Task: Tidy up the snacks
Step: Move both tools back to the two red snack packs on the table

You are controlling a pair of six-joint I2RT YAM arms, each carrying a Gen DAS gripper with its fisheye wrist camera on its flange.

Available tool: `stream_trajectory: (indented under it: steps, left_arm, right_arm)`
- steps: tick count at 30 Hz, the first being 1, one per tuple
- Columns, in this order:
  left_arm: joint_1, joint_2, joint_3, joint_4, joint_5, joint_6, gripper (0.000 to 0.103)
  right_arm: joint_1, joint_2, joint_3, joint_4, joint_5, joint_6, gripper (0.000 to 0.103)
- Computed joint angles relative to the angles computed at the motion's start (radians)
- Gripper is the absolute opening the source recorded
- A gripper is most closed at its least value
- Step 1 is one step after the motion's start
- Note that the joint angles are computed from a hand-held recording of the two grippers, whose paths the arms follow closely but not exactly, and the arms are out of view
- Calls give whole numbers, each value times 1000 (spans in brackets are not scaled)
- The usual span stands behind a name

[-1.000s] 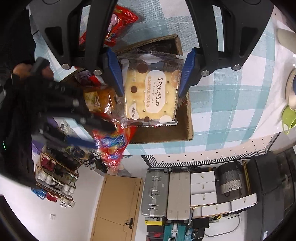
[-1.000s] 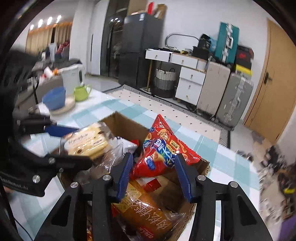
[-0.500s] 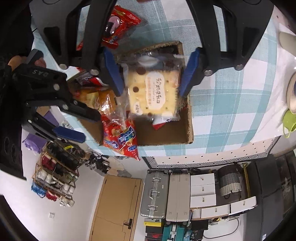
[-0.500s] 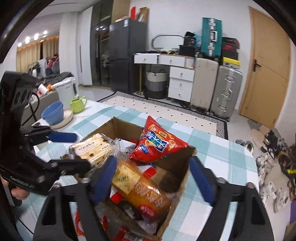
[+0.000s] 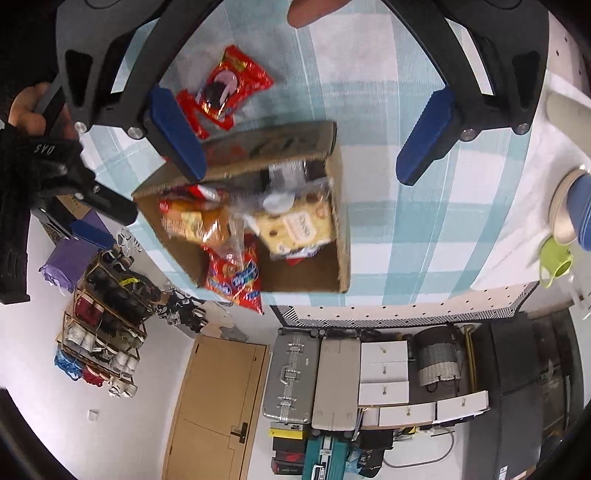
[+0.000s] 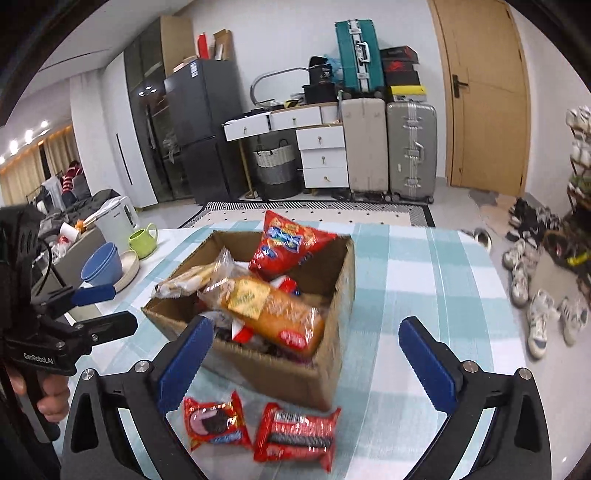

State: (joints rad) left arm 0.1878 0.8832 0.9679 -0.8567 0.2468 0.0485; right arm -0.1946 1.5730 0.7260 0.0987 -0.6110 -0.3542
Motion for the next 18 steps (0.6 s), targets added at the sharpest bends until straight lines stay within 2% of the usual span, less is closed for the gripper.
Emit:
stream_trajectory:
  steps: [10,18]
  left_arm:
    - [11,-130,-80,-100,5,8,102]
    - [-145,-192,-158,-117,-107,-91,102]
  right_arm:
    - [-87,-31,-68,-58,-19,-39,102]
    - [-126,9,-118,-52,-24,-95,102]
